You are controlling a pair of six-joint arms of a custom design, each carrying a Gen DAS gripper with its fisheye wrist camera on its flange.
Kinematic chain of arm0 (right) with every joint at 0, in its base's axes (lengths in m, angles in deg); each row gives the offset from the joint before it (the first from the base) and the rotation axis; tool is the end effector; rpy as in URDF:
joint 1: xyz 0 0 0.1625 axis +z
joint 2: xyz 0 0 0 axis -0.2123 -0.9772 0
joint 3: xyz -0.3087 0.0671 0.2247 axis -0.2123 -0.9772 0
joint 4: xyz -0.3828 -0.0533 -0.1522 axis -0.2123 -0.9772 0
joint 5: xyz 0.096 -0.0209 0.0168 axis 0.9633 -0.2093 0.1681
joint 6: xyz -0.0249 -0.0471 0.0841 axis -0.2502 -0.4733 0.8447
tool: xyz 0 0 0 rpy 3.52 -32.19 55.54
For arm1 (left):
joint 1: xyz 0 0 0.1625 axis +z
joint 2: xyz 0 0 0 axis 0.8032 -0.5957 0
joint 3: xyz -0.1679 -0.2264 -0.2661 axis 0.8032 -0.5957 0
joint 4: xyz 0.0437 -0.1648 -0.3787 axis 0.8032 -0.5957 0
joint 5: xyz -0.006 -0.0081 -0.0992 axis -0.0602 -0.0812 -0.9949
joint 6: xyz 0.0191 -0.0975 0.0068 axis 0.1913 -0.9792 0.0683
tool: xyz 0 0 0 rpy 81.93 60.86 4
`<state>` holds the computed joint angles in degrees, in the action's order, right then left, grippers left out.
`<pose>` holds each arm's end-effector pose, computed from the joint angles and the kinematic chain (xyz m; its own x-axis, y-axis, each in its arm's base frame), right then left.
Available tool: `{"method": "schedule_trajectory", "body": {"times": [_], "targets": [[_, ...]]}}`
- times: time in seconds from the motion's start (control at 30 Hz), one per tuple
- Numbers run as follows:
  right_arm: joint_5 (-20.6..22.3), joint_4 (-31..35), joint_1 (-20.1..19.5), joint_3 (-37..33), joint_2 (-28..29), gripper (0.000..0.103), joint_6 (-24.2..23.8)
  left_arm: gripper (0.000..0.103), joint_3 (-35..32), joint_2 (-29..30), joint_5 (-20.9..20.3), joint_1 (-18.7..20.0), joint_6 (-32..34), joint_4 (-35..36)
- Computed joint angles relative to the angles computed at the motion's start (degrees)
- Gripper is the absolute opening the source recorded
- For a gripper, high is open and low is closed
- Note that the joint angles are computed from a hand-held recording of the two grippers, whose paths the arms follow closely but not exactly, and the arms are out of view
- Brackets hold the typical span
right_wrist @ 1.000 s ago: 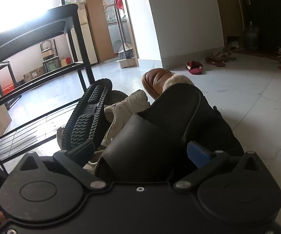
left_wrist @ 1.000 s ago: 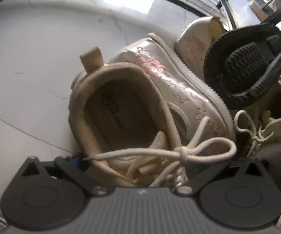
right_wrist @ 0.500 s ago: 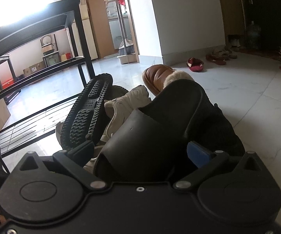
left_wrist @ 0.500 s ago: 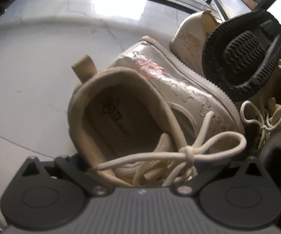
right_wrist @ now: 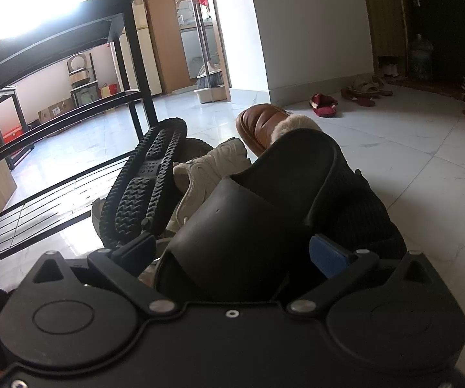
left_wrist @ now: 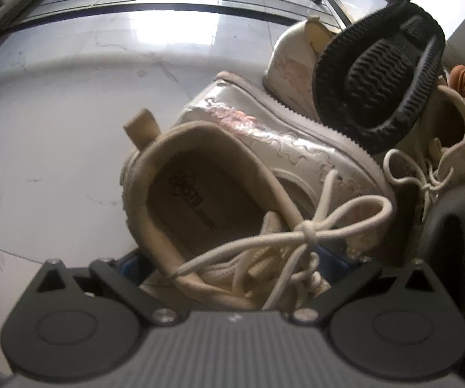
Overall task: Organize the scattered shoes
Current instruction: 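Close the left tool on the heel collar of the white sneaker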
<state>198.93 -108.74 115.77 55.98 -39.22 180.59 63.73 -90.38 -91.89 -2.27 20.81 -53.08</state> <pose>0.1622 -0.4302 0.1786 -0.7249 0.4882 0.4860 -0.3460 0.3520 -0.8697 -0.2361 -0.6093 0.0722 -0.8200 -0.0397 -0.5710 0.1768 0.9312 -0.3187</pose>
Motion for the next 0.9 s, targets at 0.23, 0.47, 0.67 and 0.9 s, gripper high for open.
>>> {"method": "schedule_trajectory", "body": {"times": [0.23,0.47,0.67,0.9], "targets": [[-0.15,0.69,-0.23,-0.12,-0.11,0.103,0.67,0.102,1.21,-0.29,1.12,-0.48,1.05,-1.22],[-0.35,0.94,-0.35,-0.08,-0.22,0.103,0.68,0.102,1.30,0.38,2.34,-0.66,1.94,-2.14],[-0.45,1.26,-0.51,-0.15,-0.25,0.103,0.91,0.102,1.56,0.39,2.47,-0.67,2.22,-2.68],[-0.20,1.79,-0.44,-0.64,0.18,0.103,1.10,0.102,0.57,0.64,2.21,-0.68,0.89,-0.48]]}}
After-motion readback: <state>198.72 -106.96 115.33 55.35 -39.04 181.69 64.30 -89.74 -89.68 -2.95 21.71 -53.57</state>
